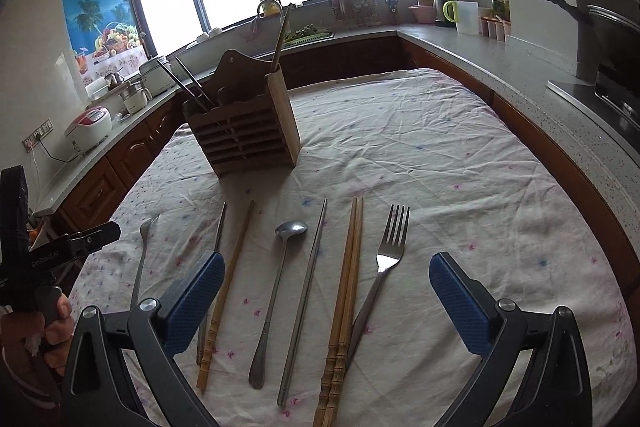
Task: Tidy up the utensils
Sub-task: 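Withdraw both tools back over the remaining chopsticks and spoon on the cloth, then grasp a thin steel chopstick with the left tool while the right tool grasps a wooden chopstick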
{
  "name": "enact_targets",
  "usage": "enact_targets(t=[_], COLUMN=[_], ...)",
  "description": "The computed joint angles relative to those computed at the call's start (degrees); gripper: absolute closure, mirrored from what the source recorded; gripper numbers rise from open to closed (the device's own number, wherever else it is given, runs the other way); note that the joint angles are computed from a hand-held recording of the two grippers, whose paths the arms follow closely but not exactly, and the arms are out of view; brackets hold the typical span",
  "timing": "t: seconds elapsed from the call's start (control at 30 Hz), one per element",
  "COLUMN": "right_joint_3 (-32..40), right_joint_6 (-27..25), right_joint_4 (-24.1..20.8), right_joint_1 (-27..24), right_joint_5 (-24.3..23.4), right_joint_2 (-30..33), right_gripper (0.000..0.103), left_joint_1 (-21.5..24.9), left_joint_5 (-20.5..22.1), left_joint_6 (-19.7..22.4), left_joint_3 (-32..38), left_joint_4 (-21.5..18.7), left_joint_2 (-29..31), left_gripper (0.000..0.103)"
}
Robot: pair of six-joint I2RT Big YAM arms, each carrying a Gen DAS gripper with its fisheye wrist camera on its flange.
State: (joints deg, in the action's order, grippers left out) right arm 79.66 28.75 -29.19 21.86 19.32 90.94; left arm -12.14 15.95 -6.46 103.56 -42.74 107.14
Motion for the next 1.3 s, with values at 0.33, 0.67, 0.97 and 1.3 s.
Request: enact_targets(t=[0.33,0.67,0.97,1.3], right_joint_3=[1.1,4.21,9.56,18.59], right_joint_6=[0.85,1.67,0.83,-1.13], right_joint_4=[-0.57,-2.1,-5.69,-13.54], right_joint_1=[-1.66,-3.9,-5.47,-7.47], right_joint_5=[-1.53,-5.73,-7.88,-9.93], right_joint_2=[1.15,3.99,8.23,15.99], right_gripper=[0.031,0.057,0.072,0.086], left_joint_1=[-1.21,-2.54,-4.1,-4.81], left_joint_5=[1.04,3.03,1.47,0.41], left_joint_6=[1.13,2.97,6.01,8.18], left_joint_3=[4.14,15.02,27.38,43.69], left_joint_4=[-3.66,-11.07,-18.84,-29.71], left_joint_2=[2.96,9.9,17.62,27.72], left_gripper=[0.005,0.027,0.052,0.075])
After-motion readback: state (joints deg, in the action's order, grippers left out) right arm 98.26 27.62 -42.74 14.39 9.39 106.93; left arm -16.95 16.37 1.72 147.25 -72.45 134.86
